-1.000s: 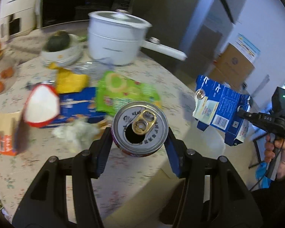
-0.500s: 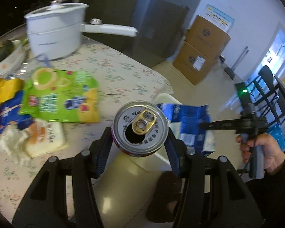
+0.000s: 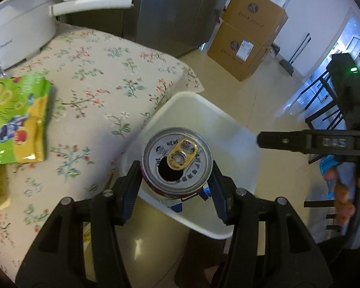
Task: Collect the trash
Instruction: 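Carry can and carton to the white bin and release both, then grasp the torn paper carton with the left tool while the right tool grasps the crumpled tissue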
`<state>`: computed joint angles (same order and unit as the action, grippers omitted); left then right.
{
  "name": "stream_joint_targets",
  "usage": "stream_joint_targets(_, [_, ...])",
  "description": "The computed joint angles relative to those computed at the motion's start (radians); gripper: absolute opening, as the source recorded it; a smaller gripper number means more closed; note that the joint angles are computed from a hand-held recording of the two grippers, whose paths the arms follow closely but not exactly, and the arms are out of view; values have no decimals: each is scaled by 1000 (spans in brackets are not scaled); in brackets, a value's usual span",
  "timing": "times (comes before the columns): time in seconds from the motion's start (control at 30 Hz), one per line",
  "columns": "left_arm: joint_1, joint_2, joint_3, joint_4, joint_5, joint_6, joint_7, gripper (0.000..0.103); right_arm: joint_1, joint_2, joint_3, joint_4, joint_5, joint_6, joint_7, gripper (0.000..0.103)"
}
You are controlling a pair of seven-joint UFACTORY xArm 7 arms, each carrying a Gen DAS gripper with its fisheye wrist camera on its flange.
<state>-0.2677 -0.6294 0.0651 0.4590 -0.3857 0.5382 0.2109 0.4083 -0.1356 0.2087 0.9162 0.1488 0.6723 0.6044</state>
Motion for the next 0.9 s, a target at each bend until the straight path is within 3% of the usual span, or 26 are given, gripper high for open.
stream_joint_targets(0.2, [-25,65,-8,16,-11,-38,17,58,-7,-12,2,-5,-32,-6,24,67])
stream_joint_targets(0.23, [-20,68,-13,16,-5,-44,15,60,-9,-13,3,-5,-40,-6,29,68])
stream_joint_targets(0.3, [0,52,-29,4,13,-64,-5,80,-11,-15,6,-3,-59,-2,42,69])
stream_joint_targets(0.4, [12,36,-13,4,27,-62,-9,81,-12,-13,8,2,-74,1,56,70])
stream_joint_targets(0.6, [93,-57,4,-17,110,1,-4,84,-1,13,20,42,-105,5,74,71])
stream_joint_targets(0.9, [280,-194,75,-16,226,133,28,94,49,104,49,173,-179,24,94,74])
